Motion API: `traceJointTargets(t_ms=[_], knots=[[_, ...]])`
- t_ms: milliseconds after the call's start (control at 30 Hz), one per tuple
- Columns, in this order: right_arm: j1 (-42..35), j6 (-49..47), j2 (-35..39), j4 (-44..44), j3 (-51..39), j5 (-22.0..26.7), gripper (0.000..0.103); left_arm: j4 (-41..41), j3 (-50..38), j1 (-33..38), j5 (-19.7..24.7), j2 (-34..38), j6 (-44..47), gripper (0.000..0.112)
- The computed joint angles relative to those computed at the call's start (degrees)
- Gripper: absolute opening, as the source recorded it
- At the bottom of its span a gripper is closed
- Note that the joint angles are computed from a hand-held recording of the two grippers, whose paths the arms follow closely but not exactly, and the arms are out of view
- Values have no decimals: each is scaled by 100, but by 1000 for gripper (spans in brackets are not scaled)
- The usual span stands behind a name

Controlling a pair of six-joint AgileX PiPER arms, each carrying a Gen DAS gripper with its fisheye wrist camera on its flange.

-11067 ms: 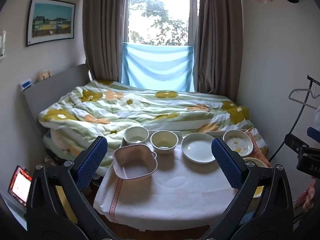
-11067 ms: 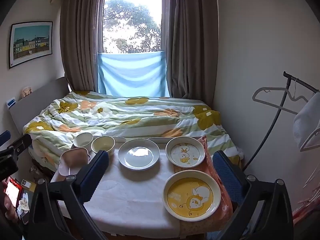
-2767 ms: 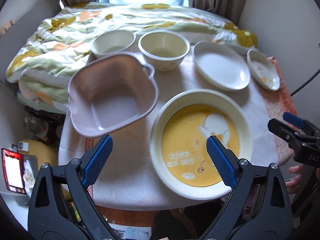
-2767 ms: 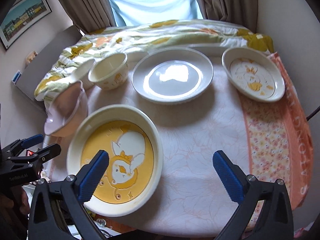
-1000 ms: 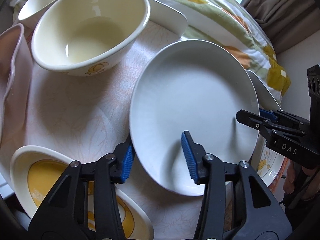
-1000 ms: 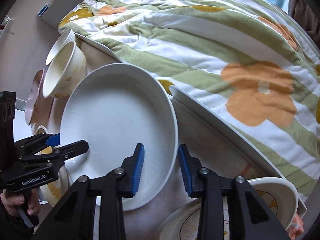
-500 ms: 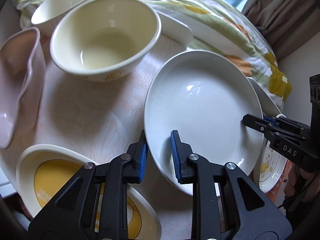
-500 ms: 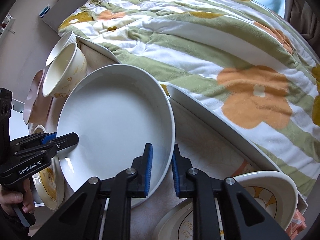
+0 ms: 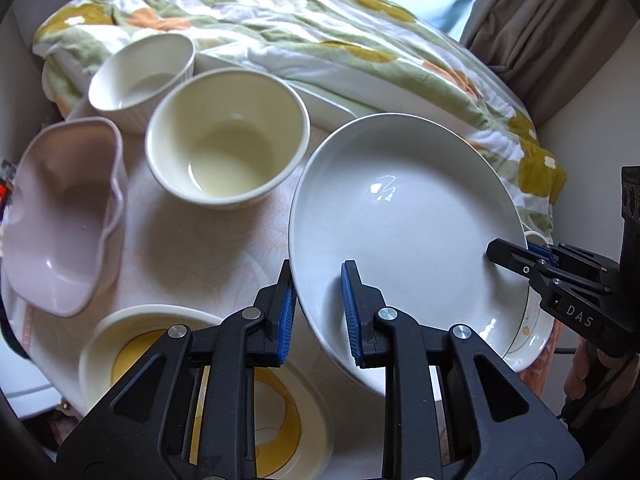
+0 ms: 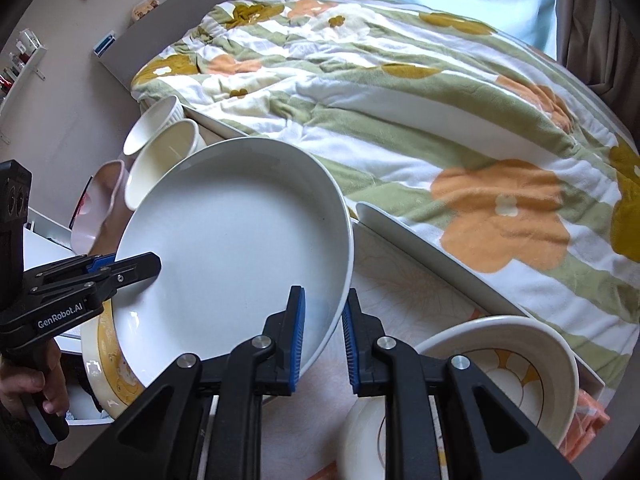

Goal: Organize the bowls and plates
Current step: 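Lift the white plate with the left gripper over the yellow duck plate, then lower the white plate onto the yellow duck plate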

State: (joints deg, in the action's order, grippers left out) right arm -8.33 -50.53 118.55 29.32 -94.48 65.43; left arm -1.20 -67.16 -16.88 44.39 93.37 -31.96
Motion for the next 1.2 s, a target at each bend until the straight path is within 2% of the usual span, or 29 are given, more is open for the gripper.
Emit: traceJointTargets(t_ms=[133, 267, 500, 633, 833, 1033, 1200], knots=[[21, 70, -598, 164, 610, -176, 17, -23, 87, 123, 221, -450, 335, 20], [101, 247, -1278, 317, 1357, -434, 17, -318, 240, 456, 469, -899, 1081, 20], [605, 1308, -2798, 349, 3111, -1404, 17, -1354, 759, 1568, 903, -1720, 3558, 20], [1245, 2571, -3670, -23, 4114, -2094, 17, -1981, 1109, 2390, 1294, -2007, 5183, 20], [2540, 4892, -4448, -1023, 5281, -3033, 17, -2514, 1849, 3560, 1627, -2187, 7090, 20], [3626, 7032, -4542, -2253, 5936, -3736, 17, -2763, 2492, 4234, 1532, -2064, 8104, 20], [4299, 8903, -4532, -3644, 6189, -3992, 17, -2986, 2657, 4431, 1408, -1810, 8648, 20]])
